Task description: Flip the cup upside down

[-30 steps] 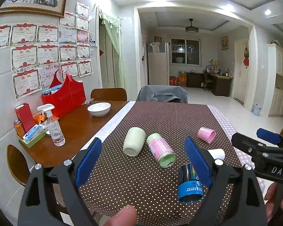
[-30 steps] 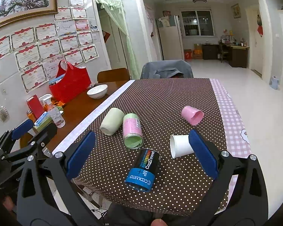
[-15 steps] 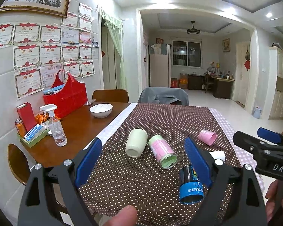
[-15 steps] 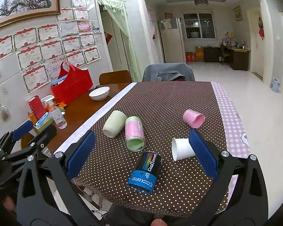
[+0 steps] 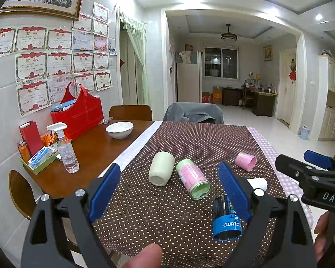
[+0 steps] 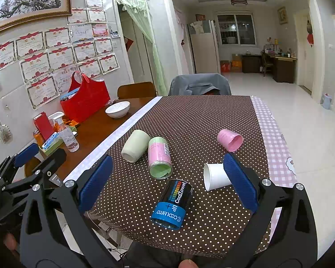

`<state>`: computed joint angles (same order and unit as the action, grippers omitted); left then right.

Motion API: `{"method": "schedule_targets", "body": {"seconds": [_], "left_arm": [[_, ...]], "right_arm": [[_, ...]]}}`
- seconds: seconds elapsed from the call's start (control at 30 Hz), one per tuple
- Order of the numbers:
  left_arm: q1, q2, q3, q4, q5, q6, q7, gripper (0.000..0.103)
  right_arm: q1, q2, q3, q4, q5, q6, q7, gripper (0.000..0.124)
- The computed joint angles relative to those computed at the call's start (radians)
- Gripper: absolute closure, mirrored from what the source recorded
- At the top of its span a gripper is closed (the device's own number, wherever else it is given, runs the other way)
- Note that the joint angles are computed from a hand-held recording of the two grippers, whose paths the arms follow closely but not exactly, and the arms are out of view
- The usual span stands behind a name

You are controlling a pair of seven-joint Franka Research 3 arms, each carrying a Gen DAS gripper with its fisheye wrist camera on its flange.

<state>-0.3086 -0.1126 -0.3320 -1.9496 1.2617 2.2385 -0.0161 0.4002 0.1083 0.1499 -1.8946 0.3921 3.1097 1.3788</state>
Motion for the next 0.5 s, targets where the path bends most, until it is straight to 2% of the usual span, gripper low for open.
{"method": "schedule_targets", "body": {"seconds": [0.5], "left_arm": [[0.009,-0.005,0.006,-0.019,-0.016,0.013,0.011,0.015]], "right_arm": [[-0.009,0.033,0.005,0.043,0.007,-0.053,-0.013,0.027]]}}
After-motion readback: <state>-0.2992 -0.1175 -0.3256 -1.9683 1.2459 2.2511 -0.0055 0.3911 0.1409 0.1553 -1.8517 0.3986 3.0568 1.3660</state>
